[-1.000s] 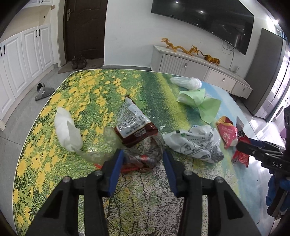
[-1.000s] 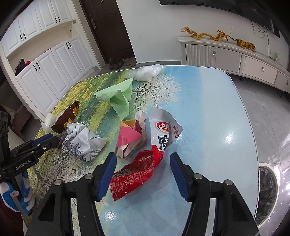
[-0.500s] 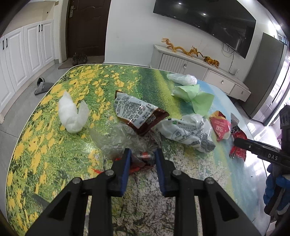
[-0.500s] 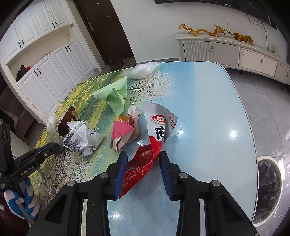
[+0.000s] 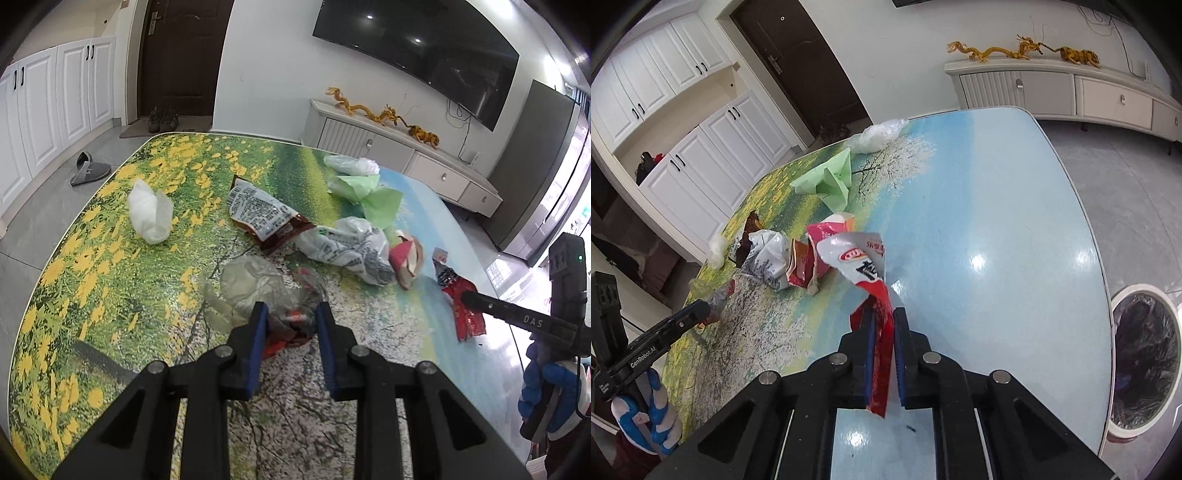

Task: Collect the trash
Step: 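Grasp the red-and-white snack wrapper with the right tool while the left grasps clear plastic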

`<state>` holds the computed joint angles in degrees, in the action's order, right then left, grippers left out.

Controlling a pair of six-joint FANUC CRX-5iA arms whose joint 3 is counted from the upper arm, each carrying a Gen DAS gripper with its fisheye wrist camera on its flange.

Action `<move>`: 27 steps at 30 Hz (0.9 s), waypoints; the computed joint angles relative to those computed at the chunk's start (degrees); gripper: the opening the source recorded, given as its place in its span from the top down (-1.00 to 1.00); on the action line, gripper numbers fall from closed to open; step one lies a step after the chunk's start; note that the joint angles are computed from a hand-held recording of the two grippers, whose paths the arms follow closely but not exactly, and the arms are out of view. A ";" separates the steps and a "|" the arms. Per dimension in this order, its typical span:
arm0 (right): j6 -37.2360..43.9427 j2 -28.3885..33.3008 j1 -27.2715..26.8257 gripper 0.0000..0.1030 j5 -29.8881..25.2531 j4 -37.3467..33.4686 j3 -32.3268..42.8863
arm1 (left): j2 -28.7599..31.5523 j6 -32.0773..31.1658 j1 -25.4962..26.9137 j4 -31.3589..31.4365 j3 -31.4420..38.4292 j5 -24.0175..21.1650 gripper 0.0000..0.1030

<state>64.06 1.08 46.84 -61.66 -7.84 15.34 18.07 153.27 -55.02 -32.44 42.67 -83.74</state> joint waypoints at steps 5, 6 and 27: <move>0.69 -2.34 -0.49 0.85 1.44 -1.46 -1.81 | 1.18 0.09 -1.52 -1.16 2.71 -1.48 0.51; 0.87 -2.73 -0.60 0.85 1.64 -1.65 -2.06 | 1.55 0.09 -1.88 -1.48 3.47 -1.83 0.51; 1.39 0.28 4.45 0.06 0.65 7.54 -0.57 | 2.19 2.71 -3.50 -2.67 4.79 -2.92 0.51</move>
<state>65.45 1.36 51.29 -61.01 -0.29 14.77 20.26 155.98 -58.52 -35.10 47.45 -86.66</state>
